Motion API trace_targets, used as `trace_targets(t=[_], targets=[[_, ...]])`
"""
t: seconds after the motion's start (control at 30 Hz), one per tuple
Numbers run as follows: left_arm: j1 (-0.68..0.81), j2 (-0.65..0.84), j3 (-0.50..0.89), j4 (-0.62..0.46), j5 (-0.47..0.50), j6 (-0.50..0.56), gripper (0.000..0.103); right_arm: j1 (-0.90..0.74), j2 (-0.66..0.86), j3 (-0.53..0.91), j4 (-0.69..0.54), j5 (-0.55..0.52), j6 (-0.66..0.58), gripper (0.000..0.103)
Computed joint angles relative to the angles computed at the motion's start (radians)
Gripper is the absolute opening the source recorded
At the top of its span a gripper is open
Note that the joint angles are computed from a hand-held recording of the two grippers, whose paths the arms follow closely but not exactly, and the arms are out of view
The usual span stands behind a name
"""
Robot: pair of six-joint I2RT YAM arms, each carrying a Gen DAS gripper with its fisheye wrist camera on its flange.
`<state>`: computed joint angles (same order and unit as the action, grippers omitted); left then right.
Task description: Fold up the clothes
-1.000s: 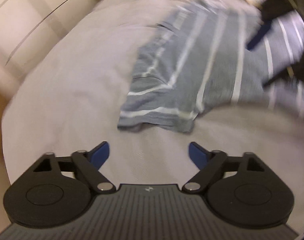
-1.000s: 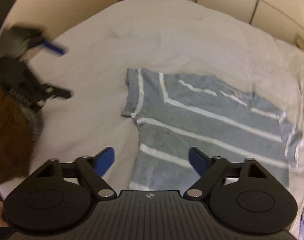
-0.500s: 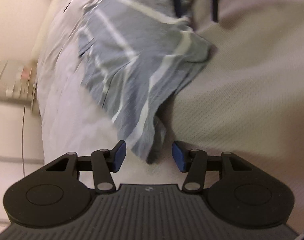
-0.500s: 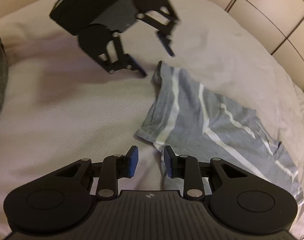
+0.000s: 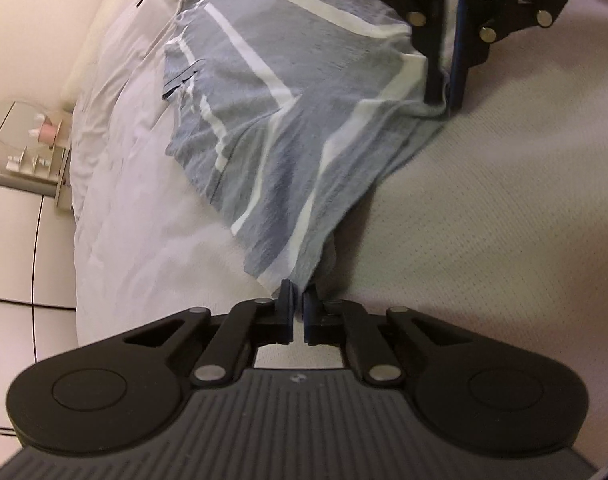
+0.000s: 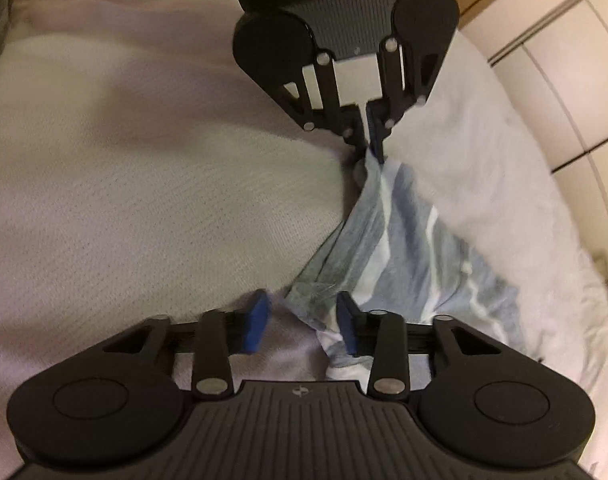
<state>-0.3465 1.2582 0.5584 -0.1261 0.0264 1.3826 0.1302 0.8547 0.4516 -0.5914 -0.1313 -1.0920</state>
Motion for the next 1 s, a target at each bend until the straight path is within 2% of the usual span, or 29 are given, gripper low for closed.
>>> trace_targets(t=[0.07, 0.17, 0.2, 0.3, 0.4, 0.53, 0.6, 0.67, 0.73, 0.77, 0.87, 0.93, 1.0], targets=[[-0.013, 0.000, 0.049, -0.058, -0.008, -0.023, 0.003, -0.096, 0.065, 0.059, -0.039, -0.108, 0.013, 0.001], [-0.028, 0.021, 0.168, -0.178, -0.017, -0.033, 0.003, -0.244, 0.168, 0.171, -0.138, -0.293, 0.045, 0.001], [-0.037, 0.036, 0.202, -0.188, -0.022, -0.029, 0.003, -0.285, 0.205, 0.210, -0.175, -0.349, 0.058, 0.002], [-0.069, 0.149, 0.377, -0.321, -0.028, -0.096, 0.004, -0.448, 0.397, 0.374, -0.329, -0.542, 0.141, 0.000], [-0.108, 0.287, 0.552, -0.436, -0.024, -0.178, 0.006, -0.561, 0.544, 0.475, -0.390, -0.638, 0.278, 0.002], [-0.132, 0.420, 0.709, -0.480, 0.024, -0.377, 0.012, -0.648, 0.679, 0.544, -0.380, -0.665, 0.410, 0.002], [-0.140, 0.469, 0.762, -0.502, 0.034, -0.416, 0.012, -0.682, 0.732, 0.570, -0.369, -0.662, 0.462, 0.003], [-0.147, 0.510, 0.804, -0.524, 0.041, -0.434, 0.013, -0.713, 0.740, 0.565, -0.363, -0.634, 0.436, 0.004], [-0.152, 0.546, 0.842, -0.552, 0.054, -0.438, 0.016, -0.717, 0.702, 0.551, -0.386, -0.622, 0.341, 0.009], [-0.155, 0.563, 0.861, -0.566, 0.062, -0.441, 0.018, -0.715, 0.677, 0.544, -0.403, -0.618, 0.295, 0.013], [-0.149, 0.599, 0.901, -0.583, 0.104, -0.523, 0.026, -0.694, 0.612, 0.499, -0.417, -0.605, 0.196, 0.034], [-0.141, 0.615, 0.928, -0.589, 0.124, -0.616, 0.030, -0.672, 0.572, 0.465, -0.418, -0.597, 0.174, 0.037], [-0.128, 0.601, 0.923, -0.575, 0.126, -0.676, 0.031, -0.638, 0.531, 0.425, -0.400, -0.584, 0.187, 0.047]])
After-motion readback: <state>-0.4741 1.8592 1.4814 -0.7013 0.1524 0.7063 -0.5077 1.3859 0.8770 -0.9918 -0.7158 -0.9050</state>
